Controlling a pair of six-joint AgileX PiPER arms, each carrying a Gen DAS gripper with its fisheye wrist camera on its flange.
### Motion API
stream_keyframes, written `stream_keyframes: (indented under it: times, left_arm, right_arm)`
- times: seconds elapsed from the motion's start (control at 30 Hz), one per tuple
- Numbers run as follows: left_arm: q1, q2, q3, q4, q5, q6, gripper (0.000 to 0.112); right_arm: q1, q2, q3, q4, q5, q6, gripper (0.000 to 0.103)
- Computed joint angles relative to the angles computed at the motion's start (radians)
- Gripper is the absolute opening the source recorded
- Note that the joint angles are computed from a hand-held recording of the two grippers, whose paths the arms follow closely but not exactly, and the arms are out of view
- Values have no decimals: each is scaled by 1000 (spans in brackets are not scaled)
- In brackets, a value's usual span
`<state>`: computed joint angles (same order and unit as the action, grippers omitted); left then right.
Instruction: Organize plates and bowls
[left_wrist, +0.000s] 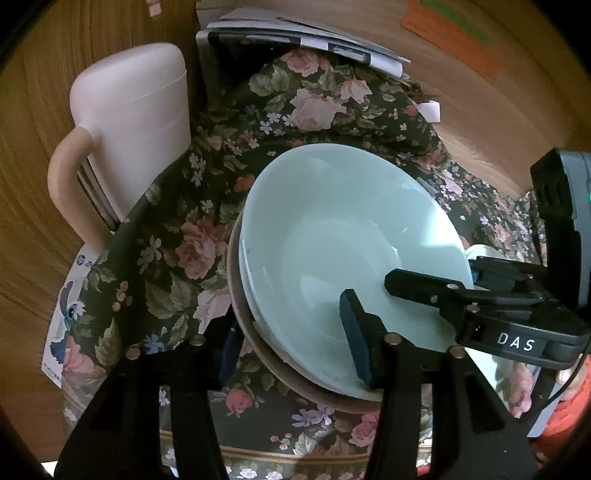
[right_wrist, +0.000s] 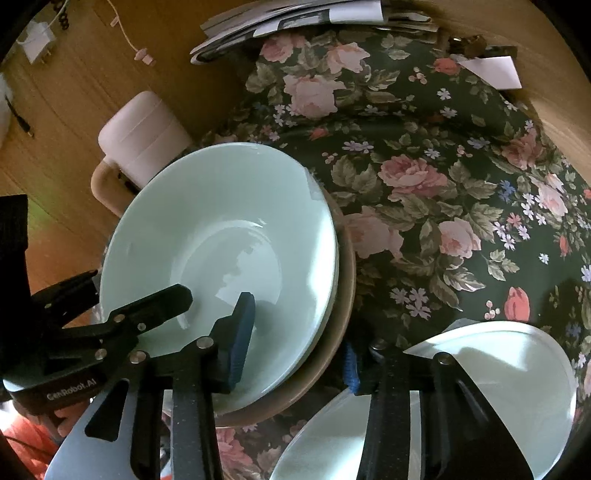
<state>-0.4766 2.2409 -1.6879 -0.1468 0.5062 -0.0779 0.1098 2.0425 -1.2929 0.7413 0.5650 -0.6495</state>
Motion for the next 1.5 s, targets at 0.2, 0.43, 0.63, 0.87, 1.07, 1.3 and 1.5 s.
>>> stream_keyframes:
  times: [0.2, 0.43, 0.63, 0.87, 1.07, 1.3, 1.5]
  left_arm:
    - [-5, -13, 2, 2, 4, -8, 50]
    - [-31, -45, 15, 7, -18, -16, 50]
    - [-66, -55, -9, 2, -12, 1, 50]
    - [-117, -54, -31, -9, -10, 18, 50]
    - [-158, -55, -34, -23, -14, 36, 50]
    - [-204, -60, -28, -40, -17, 56, 50]
    - [-233, -62, -30, -50, -6, 68, 50]
  right_arm:
    - [-13, -52, 51, 36, -19, -20, 38]
    - [-47, -166, 159, 86, -49, -73, 38]
    - [-87, -261, 244, 117, -71, -97, 38]
    - [-137, -342, 327, 135, -91, -123, 38]
    - [-180, -409, 395, 156, -107, -147, 38]
    - [-245, -481, 472, 193, -103, -198, 38]
    - [-300, -515, 519, 214, -90, -236, 38]
